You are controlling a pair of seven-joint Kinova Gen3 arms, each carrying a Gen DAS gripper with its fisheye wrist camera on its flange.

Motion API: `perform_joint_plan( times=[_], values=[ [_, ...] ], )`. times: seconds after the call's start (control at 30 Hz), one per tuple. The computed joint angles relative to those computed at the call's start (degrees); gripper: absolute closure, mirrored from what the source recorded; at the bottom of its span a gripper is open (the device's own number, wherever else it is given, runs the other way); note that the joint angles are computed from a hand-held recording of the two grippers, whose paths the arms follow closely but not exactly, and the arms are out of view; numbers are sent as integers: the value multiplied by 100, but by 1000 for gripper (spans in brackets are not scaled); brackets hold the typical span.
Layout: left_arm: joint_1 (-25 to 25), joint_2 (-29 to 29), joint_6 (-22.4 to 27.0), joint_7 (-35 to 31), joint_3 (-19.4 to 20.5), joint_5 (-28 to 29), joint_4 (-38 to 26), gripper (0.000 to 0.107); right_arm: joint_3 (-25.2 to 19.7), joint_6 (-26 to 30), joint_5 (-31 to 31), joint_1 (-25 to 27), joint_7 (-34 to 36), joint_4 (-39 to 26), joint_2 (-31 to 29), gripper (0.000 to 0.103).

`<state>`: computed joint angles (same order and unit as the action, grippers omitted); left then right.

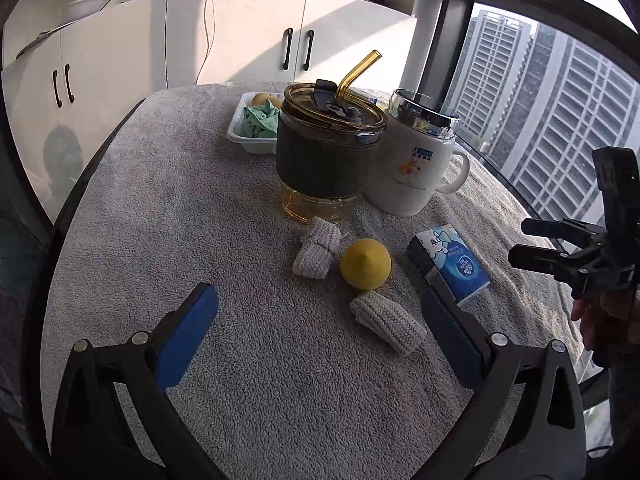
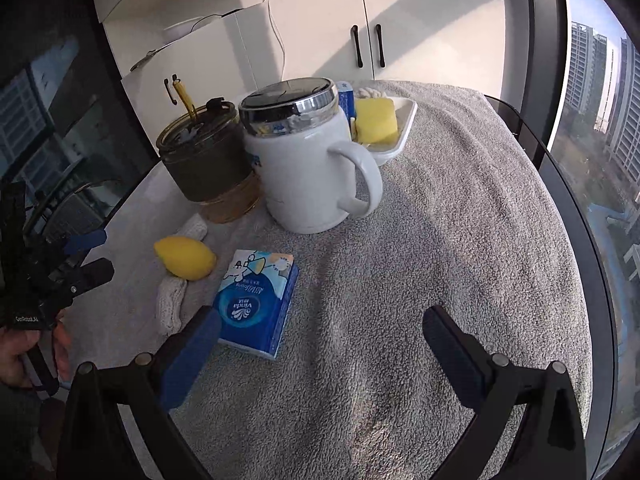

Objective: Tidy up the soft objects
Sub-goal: 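Move both tools back toward the knit sock and Vinda tissue pack, then grasp the knit sock with the left tool while the right tool grasps the Vinda tissue pack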

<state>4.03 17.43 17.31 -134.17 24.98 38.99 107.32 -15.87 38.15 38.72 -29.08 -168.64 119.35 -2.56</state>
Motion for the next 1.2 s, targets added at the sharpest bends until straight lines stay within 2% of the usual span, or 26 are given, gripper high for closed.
perform_joint_plan(
  times=[0.3,0.5,0.7,0.9,1.07,1.2],
  values=[
    [841,33,-100,873,-398,-815,162,4,84,-141,83,-246,3,-167,353,0],
    [1516,117,-67,1956,-898,-1670,-58,4,257,-193,10,-378,207,-335,600,4],
    [1721,235,-42,2703,-972,-2225,-184,4,422,-202,-86,-526,464,-473,832,7],
    [1708,351,-55,3103,-940,-2513,-258,6,538,-316,-138,-614,565,-510,912,8],
    [1830,438,31,3406,-1062,-2781,-360,6,603,-302,-215,-644,695,-583,988,8],
    [1945,485,93,3641,-1187,-2987,-453,8,643,-301,-329,-641,794,-626,1036,13]
  ],
)
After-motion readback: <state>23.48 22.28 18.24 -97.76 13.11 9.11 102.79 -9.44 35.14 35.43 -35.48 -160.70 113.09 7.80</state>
